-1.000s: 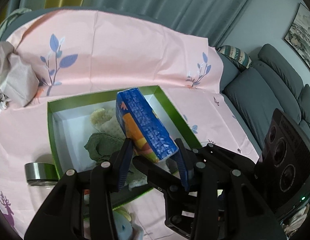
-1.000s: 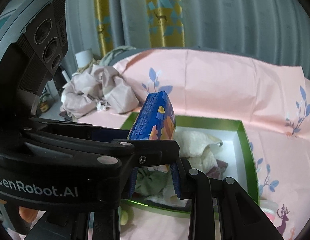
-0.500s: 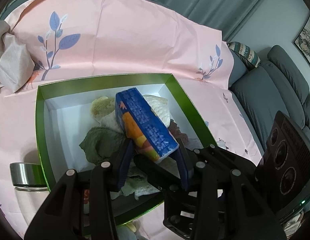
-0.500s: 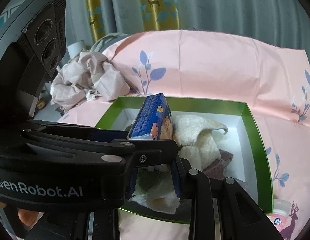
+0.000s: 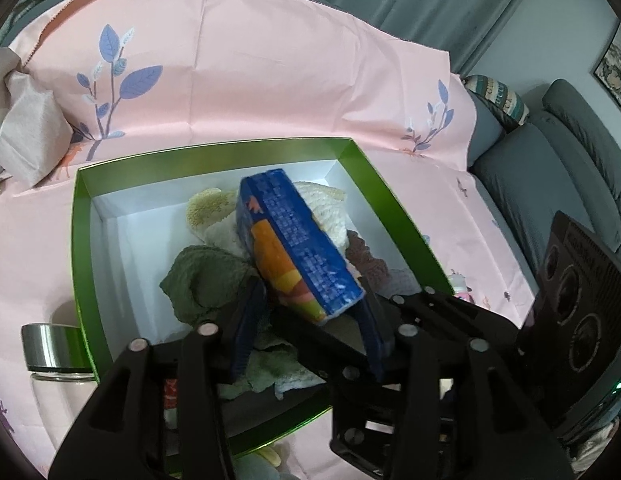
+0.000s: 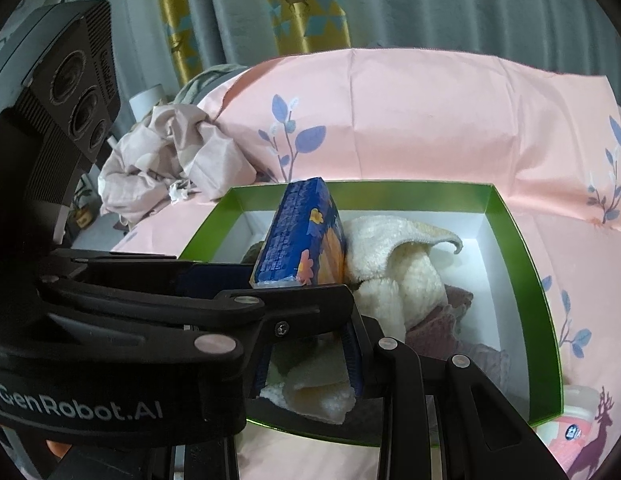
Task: Organize soft objects
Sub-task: 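Lower the tissue box into the green box and open the right gripper, then withdraw the right gripper and grasp the blue plush elephant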
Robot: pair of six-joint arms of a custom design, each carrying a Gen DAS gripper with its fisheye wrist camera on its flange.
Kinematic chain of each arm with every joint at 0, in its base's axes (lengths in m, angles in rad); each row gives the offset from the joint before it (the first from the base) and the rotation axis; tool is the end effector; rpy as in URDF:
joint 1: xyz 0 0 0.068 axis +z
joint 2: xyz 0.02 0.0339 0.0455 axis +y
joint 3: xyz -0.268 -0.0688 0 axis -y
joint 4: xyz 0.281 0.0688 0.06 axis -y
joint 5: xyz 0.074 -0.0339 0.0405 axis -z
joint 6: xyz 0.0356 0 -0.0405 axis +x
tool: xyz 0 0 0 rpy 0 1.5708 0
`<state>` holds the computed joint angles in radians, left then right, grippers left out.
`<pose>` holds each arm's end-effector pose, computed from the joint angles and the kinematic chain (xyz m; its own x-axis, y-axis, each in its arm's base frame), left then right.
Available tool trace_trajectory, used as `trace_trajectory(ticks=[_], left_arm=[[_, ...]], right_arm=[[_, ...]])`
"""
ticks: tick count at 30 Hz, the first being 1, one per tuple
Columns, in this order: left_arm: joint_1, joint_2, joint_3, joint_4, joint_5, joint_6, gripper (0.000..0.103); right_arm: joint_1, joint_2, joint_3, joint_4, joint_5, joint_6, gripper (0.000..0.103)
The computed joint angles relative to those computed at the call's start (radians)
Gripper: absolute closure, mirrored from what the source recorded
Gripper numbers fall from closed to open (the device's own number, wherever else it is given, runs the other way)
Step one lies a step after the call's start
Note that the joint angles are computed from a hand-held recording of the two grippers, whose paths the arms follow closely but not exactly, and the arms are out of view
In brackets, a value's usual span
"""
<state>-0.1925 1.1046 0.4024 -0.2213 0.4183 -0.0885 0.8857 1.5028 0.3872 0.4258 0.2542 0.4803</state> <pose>0.2103 -0.0557 0.1322 -0.8166 0.0769 -0.5720 0.3444 0.8602 -0.3761 0.1733 0.1979 0.0859 -0.6467 -0.0847 -0.7580 -0.3698 0.9040 0.2145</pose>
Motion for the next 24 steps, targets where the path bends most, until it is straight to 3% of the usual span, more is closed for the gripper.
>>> trace_trajectory(ticks=[3,5,7,9,11,13,14,19,24], left_arm=[[-0.009,-0.024,-0.009,-0.006,-0.037,0.003,0.027],[-0.012,-0.055,-0.021,-0.016,-0.059,0.005,0.019],[-0.014,-0.094,-0.034,-0.036,-0.075,0.013,0.018],[-0.023,-0.162,-0.052,-0.072,-0.103,0.021,0.017],[-0.033,-0.241,-0.071,-0.11,-0.134,0.024,0.015],[-0.039,-0.334,-0.095,-0.15,-0.153,0.017,0.005],[-0.037,-0.419,-0.114,-0.191,-0.155,0.018,0.001],[-0.077,-0.73,-0.155,-0.399,-0.203,0.002,0.001],[-0.243,-1.088,-0.137,-0.707,-0.378,-0.075,0.001]], right_arm=[[0.01,-0.015,-0.003,-0.02,0.018,0.003,0.071],[0.021,-0.043,-0.011,-0.044,0.037,0.002,0.069],[0.04,-0.084,-0.031,-0.062,0.06,0.013,0.056],[0.058,-0.131,-0.058,-0.071,0.076,0.028,0.05],[0.084,-0.193,-0.086,-0.098,0.101,0.044,0.049],[0.115,-0.256,-0.112,-0.129,0.134,0.065,0.049],[0.131,-0.287,-0.125,-0.142,0.147,0.078,0.049],[0.257,-0.484,-0.209,-0.226,0.236,0.155,0.047],[0.48,-0.707,-0.272,-0.422,0.435,0.333,0.047]])
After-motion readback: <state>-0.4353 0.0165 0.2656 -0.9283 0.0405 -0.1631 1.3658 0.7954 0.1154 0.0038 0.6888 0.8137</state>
